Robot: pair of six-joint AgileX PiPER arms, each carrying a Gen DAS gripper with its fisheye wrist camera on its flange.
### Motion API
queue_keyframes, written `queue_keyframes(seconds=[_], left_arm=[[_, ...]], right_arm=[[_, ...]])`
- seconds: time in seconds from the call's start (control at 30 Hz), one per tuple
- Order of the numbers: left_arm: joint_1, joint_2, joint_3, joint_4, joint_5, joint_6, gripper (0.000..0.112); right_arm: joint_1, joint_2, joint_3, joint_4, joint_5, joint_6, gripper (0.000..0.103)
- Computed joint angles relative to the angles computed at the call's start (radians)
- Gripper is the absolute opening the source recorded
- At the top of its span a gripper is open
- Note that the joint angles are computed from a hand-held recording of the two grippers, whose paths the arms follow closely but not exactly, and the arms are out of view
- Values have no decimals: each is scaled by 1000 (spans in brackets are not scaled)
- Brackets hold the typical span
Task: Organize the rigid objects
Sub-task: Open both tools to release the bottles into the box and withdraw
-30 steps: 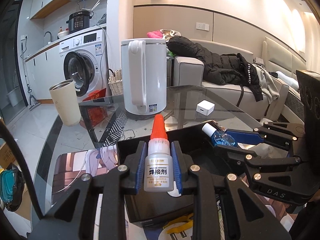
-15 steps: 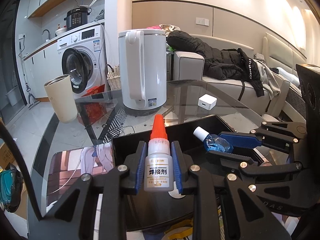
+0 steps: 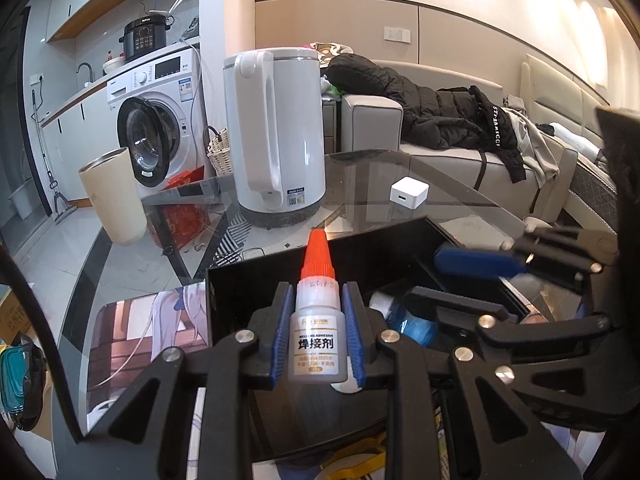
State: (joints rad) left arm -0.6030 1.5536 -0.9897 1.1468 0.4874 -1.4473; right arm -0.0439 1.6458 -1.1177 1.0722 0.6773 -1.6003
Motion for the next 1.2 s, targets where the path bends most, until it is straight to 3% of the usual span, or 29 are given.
queue_keyframes(seconds=[0.07,0.13,0.17,0.23,0.27,0.3,0.37,0.43,0.47,0.53,0.6,0.7,1.2], left_arm=[[1,-3,2,-15,-1,12,23],[-6,-3,-1,-36,21,25,25],[-6,-3,-1,-45,25,29,29],[-7,-9,0,-72,39,39,46],[-12,-18,3,-75,54,27,55],[-16,-25,8,-68,63,9,56],[-21,-52,24,-75,73,-3,62],[-21,-83,50,-59,46,-31,85],[-43,-99,67,-11,78,-90,103],[-83,-124,98,69,131,-177,103],[-91,-162,129,69,110,-166,103],[-125,-198,163,84,143,-185,103],[-232,-297,298,20,272,-172,103]], right_arm=[[-8,-22,24,41,-8,-44,49],[-21,-38,37,69,5,-75,51],[-23,-44,42,70,1,-79,53],[-35,-62,63,104,-4,-111,68],[-46,-77,90,165,-15,-164,82],[-59,-96,120,238,-24,-227,90],[-87,-114,142,296,-5,-278,96],[-108,-130,148,296,5,-268,101],[-117,-133,145,287,14,-257,102],[-136,-139,143,261,33,-232,102],[-160,-145,145,249,59,-225,102],[-196,-148,143,220,106,-214,102],[-261,-195,210,73,126,-171,102]])
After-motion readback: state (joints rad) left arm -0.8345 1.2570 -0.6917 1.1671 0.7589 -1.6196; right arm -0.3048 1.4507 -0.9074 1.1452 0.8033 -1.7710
